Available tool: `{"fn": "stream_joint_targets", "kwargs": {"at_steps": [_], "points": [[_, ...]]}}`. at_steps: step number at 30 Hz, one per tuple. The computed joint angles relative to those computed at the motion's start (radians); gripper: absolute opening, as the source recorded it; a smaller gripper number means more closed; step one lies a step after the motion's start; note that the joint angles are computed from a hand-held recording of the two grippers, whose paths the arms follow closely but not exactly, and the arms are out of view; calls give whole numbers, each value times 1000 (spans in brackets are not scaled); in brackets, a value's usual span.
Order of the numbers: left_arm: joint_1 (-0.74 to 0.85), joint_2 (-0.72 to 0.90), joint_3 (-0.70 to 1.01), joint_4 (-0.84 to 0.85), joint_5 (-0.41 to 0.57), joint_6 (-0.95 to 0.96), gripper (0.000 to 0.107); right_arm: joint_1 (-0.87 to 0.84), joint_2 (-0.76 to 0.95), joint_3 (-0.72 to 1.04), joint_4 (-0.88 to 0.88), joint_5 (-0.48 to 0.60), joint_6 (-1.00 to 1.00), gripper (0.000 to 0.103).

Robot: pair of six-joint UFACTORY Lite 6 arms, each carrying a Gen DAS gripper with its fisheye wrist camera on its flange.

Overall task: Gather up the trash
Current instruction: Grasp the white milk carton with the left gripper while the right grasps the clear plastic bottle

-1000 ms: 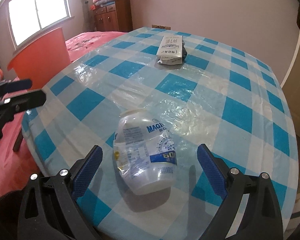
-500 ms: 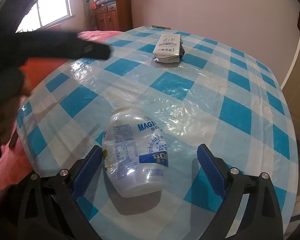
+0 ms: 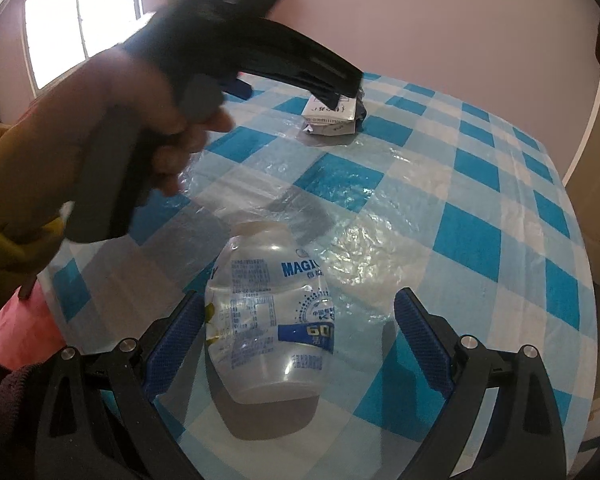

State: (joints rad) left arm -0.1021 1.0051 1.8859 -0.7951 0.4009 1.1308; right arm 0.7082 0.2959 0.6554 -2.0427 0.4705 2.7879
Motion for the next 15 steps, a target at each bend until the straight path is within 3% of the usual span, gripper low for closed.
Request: {"fn": "stream_joint_targets", "kwargs": {"at_steps": [6, 15], "points": [[-42, 113, 176, 176, 18, -210, 98, -18, -10, 2, 74, -4, -80, 94], [-96, 156, 259, 305, 14, -344, 98, -126, -59, -55, -45, -88, 52, 86]]}}
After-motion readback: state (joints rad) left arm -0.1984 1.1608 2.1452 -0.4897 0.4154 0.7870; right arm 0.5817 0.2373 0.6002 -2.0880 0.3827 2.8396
